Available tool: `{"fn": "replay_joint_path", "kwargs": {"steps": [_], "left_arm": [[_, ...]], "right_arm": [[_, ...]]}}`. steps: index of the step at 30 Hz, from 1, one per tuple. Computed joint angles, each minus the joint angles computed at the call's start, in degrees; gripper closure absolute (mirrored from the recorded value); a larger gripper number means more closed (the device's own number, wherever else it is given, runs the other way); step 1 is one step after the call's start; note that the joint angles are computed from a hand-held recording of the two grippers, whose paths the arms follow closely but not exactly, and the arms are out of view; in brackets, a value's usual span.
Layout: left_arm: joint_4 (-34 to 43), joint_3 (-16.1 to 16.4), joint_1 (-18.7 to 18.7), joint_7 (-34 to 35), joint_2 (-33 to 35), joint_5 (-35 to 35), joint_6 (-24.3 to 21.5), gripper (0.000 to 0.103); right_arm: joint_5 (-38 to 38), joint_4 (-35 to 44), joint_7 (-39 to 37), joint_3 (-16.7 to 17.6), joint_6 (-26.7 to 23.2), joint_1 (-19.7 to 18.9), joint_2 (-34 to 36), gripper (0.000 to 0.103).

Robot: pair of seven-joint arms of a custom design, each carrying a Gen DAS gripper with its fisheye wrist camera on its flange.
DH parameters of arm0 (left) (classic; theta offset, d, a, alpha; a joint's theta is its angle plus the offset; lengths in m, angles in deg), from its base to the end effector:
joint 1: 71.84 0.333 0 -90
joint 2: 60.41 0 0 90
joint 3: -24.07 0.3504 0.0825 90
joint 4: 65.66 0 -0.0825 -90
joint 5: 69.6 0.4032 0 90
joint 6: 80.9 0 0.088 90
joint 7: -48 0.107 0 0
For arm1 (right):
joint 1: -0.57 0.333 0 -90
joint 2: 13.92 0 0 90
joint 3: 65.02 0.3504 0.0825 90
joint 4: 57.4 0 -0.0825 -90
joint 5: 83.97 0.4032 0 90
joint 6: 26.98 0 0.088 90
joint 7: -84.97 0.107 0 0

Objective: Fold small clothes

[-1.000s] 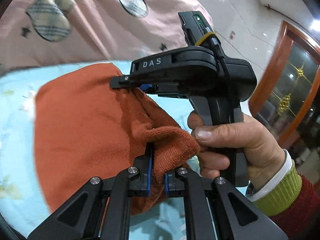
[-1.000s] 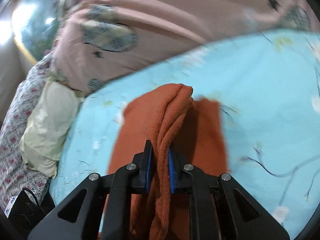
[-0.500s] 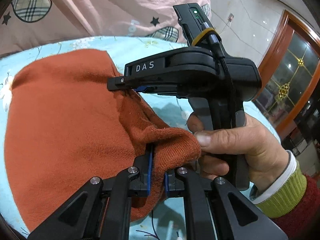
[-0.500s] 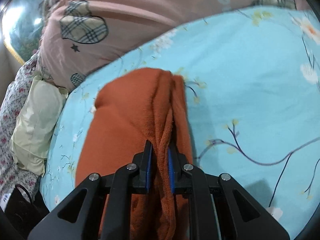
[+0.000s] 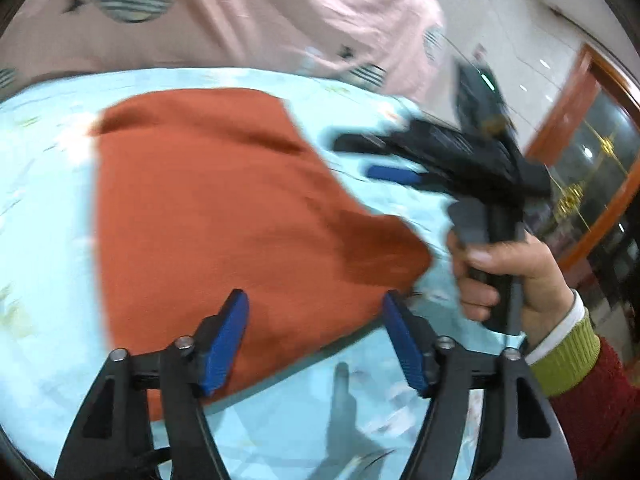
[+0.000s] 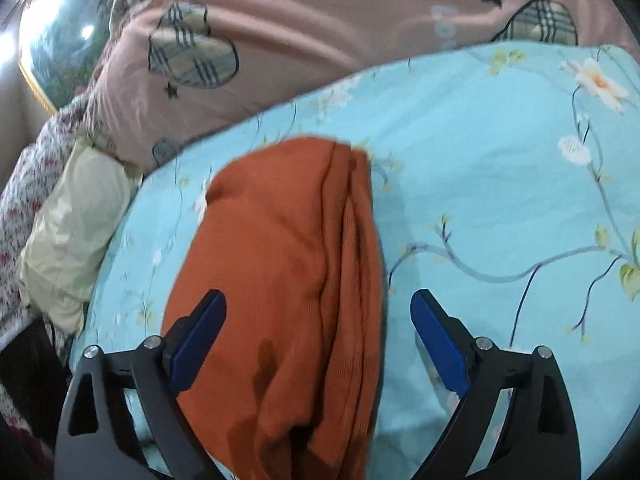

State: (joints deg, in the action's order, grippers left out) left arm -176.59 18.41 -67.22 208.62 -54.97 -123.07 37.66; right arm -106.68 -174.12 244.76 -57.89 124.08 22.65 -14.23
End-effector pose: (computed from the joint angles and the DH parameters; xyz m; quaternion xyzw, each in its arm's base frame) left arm 0.6137 -0.0512 0.4848 0.3470 -0.8465 0.3999 0.0554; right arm 0.5283 0.3067 0.5386 -0.5150 0.7933 -0.1192 0.3022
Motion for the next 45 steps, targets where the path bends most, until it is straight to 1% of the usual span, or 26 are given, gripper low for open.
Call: {"fn": "replay_joint_path", "kwargs": {"steps": [3, 5, 6, 8, 9, 11, 12, 13, 14, 15, 16, 17, 18, 19, 21, 24, 26, 27, 30, 33, 35, 39, 40, 42, 44, 45], "left_arm": [[3.88, 1.04, 0.98, -4.93, 3.41, 1.15, 1.8, 0.028], [8.25, 1.15, 1.54, -9.84, 7.14, 2.86, 1.98, 0.028], [10.61, 0.98, 1.96, -12.22, 9.0, 3.47, 1.14, 0.028], [16.4, 0.52, 3.44, -16.37, 13.97, 4.61, -3.17, 0.028], [18.2, 0.07, 3.77, -17.69, 15.58, 5.4, -4.2, 0.028], [23.59, -0.98, 4.22, -21.36, 19.98, 7.1, -7.85, 0.028], [24.39, -1.54, 4.76, -22.08, 20.78, 7.3, -9.43, 0.028], [26.8, -2.19, 4.88, -23.52, 22.88, 7.62, -11.52, 0.028], [28.3, -2.8, 5.03, -24.06, 24.25, 7.75, -12.65, 0.027], [29.23, -3.27, 4.87, -24.29, 25.16, 8.03, -12.67, 0.028], [29.03, -3.6, 4.78, -24.02, 25.18, 8.12, -11.79, 0.035], [28.84, -3.91, 4.67, -23.48, 25.04, 8.24, -10.95, 0.04], [28.52, -4.15, 4.75, -22.9, 24.7, 8.2, -10.37, 0.049], [28.11, -4.34, 4.9, -22.44, 24.38, 7.94, -9.95, 0.061], [27.1, -4.72, 6.0, -20.43, 23.29, 6.39, -9.88, 0.074], [25.11, -4.46, 8.0, -17.43, 20.55, 3.88, -10.34, 0.077], [22.58, -3.48, 9.55, -14.6, 17.49, 2.48, -9.78, 0.078], [22.19, -2.94, 10.38, -13.9, 16.75, 1.72, -10.48, 0.078], [21.06, -0.7, 12.93, -12.33, 14.67, 0.57, -11.45, 0.078], [20.04, 1.11, 14.72, -11.1, 13.38, 0.82, -11.67, 0.078], [18.56, 2.18, 15.96, -9.5, 12.07, 0.99, -11.4, 0.078], [16.64, 3.66, 17.8, -7.12, 11.13, 1.2, -12.08, 0.078], [16.11, 3.86, 17.89, -7.02, 11.17, 1.51, -12.07, 0.078], [16.51, 4.32, 18.01, -8.15, 12.68, 3.38, -13.14, 0.077], [17.45, 4.56, 18.01, -9.82, 14.46, 5.16, -13.56, 0.073], [18.7, 4.51, 18.35, -11.07, 15.68, 5.45, -14.72, 0.07]], "right_arm": [[3.99, -0.38, -2.63, -0.01, 0.54, 0.02, 0.96, 0.009], [6.78, -0.95, -4.01, -0.14, 2.86, -0.23, 1.59, 0.01], [8.1, -1.24, -4.63, -0.18, 4.22, -0.38, 1.87, 0.01], [11.86, -1.91, -6.75, -0.2, 6.92, -0.86, 2.48, 0.01], [13.54, -1.86, -7.73, -0.15, 7.52, -1.07, 2.9, 0.01], [17.6, -2.91, -10.13, 0.02, 9.95, -1.67, 3.2, 0.011], [18.7, -3.38, -10.87, 0.09, 10.91, -1.86, 3.17, 0.018], [19.47, -3.38, -11.58, 0.16, 10.76, -1.99, 3.19, 0.035], [19.94, -2.88, -11.98, 0.24, 9.32, -2.01, 3.36, 0.047], [22.21, -2.45, -13.45, 0.57, 9.1, -2.11, 3.84, 0.058], [25.02, -2.62, -15.15, 0.97, 9.82, -2.31, 4.03, 0.064], [24.51, -2.39, -14.65, 0.95, 9.7, -2.11, 4.13, 0.067], [22.68, -1.81, -13.2, 0.79, 8.98, -1.74, 4.22, 0.071], [19.98, -1.25, -10.68, 0.55, 8.27, -1.23, 4.22, 0.073], [16.06, -0.54, -6.37, 0.35, 8.64, -0.47, 4.15, 0.076], [14.97, 0.45, -4.02, 1.14, 13.02, 0.36, 5.35, 0.078], [13.18, 3.26, -3.12, 1.84, 13.75, 1.44, 7.8, 0.078], [12.83, 4.59, -3.2, 2.29, 14.11, 1.79, 9.07, 0.078], [13.72, 9.17, -4.77, 4.66, 16.96, 2.35, 14.37, 0.078], [15.18, 13.23, -7.0, 7.46, 18.28, 1.99, 18.84, 0.078], [15.48, 15.58, -8.12, 8.8, 18.21, 2.07, 21.06, 0.079], [14.41, 16.93, -7.66, 8.74, 18.05, 3.59, 22.56, 0.079], [14.1, 17.2, -6.98, 8.32, 16.6, 4.16, 22.73, 0.079], [14.08, 17.9, -6.35, 7.94, 13.57, 4.6, 23.15, 0.078], [15.36, 16.9, -6.48, 8.55, 14.06, 3.95, 23.04, 0.074], [15.6, 16.43, -6.38, 8.54, 14.19, 3.85, 22.81, 0.072]]}}
